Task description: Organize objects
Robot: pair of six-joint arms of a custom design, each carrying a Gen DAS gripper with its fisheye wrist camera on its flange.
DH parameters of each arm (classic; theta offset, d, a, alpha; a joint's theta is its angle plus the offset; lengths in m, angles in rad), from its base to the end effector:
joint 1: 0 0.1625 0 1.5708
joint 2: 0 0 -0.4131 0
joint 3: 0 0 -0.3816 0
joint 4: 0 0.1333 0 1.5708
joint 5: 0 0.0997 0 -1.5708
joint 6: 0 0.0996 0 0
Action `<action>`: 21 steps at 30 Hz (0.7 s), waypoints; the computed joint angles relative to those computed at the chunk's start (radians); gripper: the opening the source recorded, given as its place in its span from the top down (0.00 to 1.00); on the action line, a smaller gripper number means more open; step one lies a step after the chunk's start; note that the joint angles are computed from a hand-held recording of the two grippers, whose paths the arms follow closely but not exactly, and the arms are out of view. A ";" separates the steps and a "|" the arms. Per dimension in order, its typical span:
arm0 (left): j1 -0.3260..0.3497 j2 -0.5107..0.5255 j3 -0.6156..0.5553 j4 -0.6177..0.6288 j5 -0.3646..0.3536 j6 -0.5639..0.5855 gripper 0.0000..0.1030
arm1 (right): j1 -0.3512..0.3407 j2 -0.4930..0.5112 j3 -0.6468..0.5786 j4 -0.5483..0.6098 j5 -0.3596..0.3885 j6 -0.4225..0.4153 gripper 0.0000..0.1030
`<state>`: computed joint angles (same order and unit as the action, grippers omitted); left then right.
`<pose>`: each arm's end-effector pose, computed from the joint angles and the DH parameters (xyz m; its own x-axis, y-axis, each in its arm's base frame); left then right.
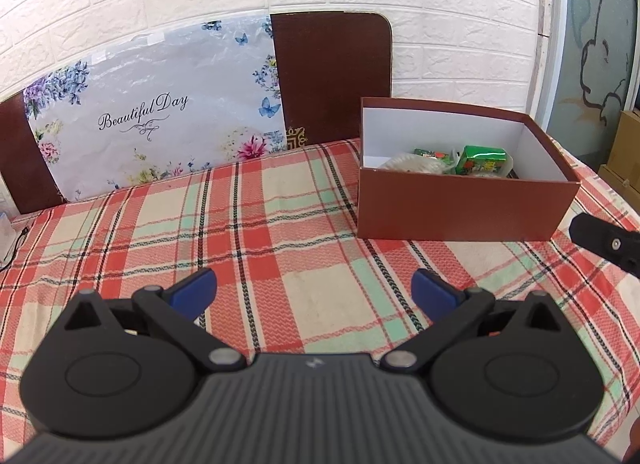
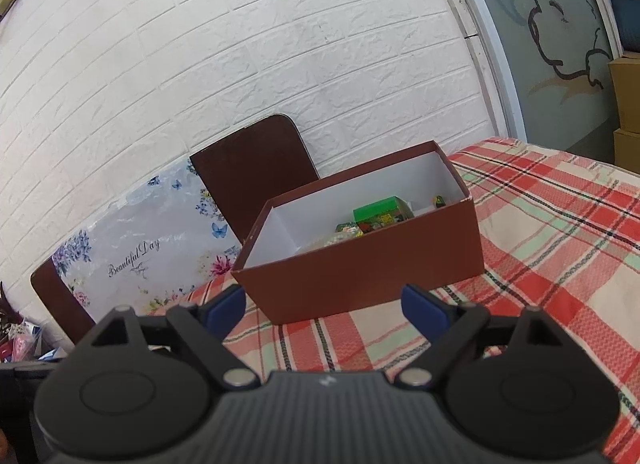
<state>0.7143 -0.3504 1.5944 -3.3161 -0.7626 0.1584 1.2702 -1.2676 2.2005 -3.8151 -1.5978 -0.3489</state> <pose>-0.3422 -0.5685 -0.0695 -0.6016 0.3813 -0.7019 0.7671 0.5209 -0.3745 -0.0151 -0.4899 0.3210 -0.9160 0.2178 0.3369 -0.2524 0.3399 -0.9059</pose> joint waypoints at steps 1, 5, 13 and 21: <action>-0.001 0.000 0.000 0.003 0.001 0.002 0.00 | 0.000 0.001 -0.001 0.003 -0.003 0.000 0.14; -0.006 0.010 0.000 -0.035 0.006 0.024 0.00 | 0.001 0.004 -0.001 -0.001 -0.008 0.000 0.14; -0.006 0.007 0.002 -0.030 0.012 0.005 0.00 | -0.004 0.008 0.000 0.003 -0.015 0.011 0.14; -0.004 0.002 0.004 -0.013 0.023 -0.014 0.00 | -0.003 0.009 0.005 0.013 -0.009 -0.001 0.14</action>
